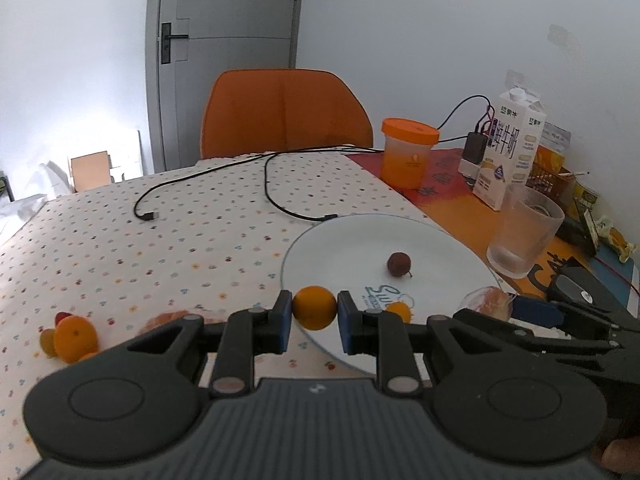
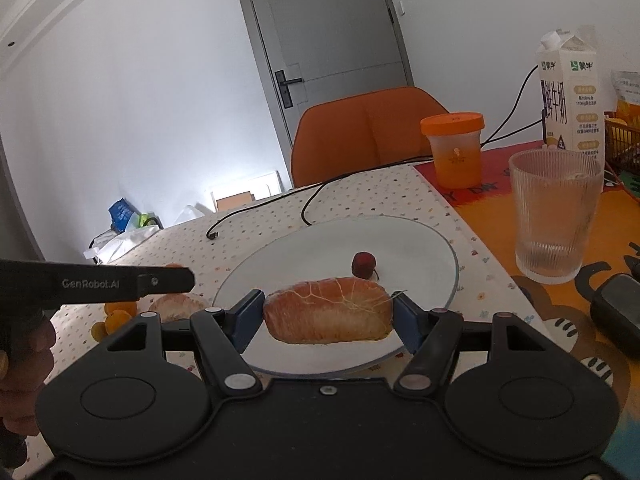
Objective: Organize fruits
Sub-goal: 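Open left gripper over the plate while right gripper releases the pomelo segment onto it, then move both open grippers back to the remaining fruit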
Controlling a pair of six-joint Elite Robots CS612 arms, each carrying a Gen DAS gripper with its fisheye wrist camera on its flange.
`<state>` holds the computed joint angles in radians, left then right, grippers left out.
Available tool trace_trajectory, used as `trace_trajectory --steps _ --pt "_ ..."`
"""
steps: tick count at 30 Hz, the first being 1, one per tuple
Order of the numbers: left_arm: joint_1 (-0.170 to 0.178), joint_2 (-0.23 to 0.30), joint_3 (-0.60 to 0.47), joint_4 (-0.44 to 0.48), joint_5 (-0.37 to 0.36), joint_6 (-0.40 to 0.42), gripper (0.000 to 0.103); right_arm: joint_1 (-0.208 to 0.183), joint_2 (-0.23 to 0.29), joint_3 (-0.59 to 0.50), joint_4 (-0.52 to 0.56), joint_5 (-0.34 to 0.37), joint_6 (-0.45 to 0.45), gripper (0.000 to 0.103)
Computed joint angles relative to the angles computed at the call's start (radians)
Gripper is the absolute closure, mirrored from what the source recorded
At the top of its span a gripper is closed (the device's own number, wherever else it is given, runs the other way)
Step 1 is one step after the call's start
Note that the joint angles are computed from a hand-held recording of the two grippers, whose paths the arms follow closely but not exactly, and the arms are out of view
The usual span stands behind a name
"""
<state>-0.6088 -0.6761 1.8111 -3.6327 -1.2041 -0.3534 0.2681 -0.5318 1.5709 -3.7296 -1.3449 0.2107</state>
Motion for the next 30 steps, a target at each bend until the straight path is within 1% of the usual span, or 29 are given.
trace_trajectory --steps 4,8,10,12,13,14,19,25,27,29,30 --pt "0.003 0.009 -0.019 0.016 -0.017 0.003 0.081 -0.002 0.001 -0.001 0.002 -0.011 -0.002 0.037" --pt "0.007 0.016 -0.032 0.024 -0.045 -0.006 0.081 -0.003 0.006 -0.007 0.004 -0.001 -0.010 0.037" --pt "0.008 0.016 -0.035 0.029 -0.056 -0.009 0.080 -0.003 0.007 -0.010 0.017 0.004 -0.018 0.033" --pt "0.008 0.014 -0.034 0.030 -0.054 -0.018 0.077 -0.001 0.007 -0.009 0.022 -0.002 -0.017 0.031" --pt "0.011 0.013 -0.033 0.028 -0.062 -0.024 0.077 -0.002 0.006 -0.010 0.022 0.000 -0.011 0.027" --pt "0.014 0.011 -0.030 0.026 -0.069 -0.030 0.076 -0.003 0.007 -0.010 0.018 0.005 -0.004 0.025" --pt "0.023 -0.003 -0.003 0.023 -0.033 -0.058 0.074 -0.003 0.006 -0.010 0.020 0.019 -0.003 0.024" --pt "0.035 -0.021 0.040 0.008 0.012 -0.095 0.064 0.007 0.006 -0.015 0.030 0.035 -0.011 0.023" --pt "0.039 -0.027 0.054 -0.002 0.024 -0.105 0.058 0.011 0.004 -0.016 0.033 0.034 -0.013 0.023" --pt "0.042 -0.031 0.068 -0.015 0.034 -0.111 0.048 0.016 0.003 -0.018 0.034 0.033 -0.015 0.021" --pt "0.043 -0.033 0.076 -0.022 0.041 -0.112 0.046 0.018 0.002 -0.019 0.036 0.032 -0.017 0.020"
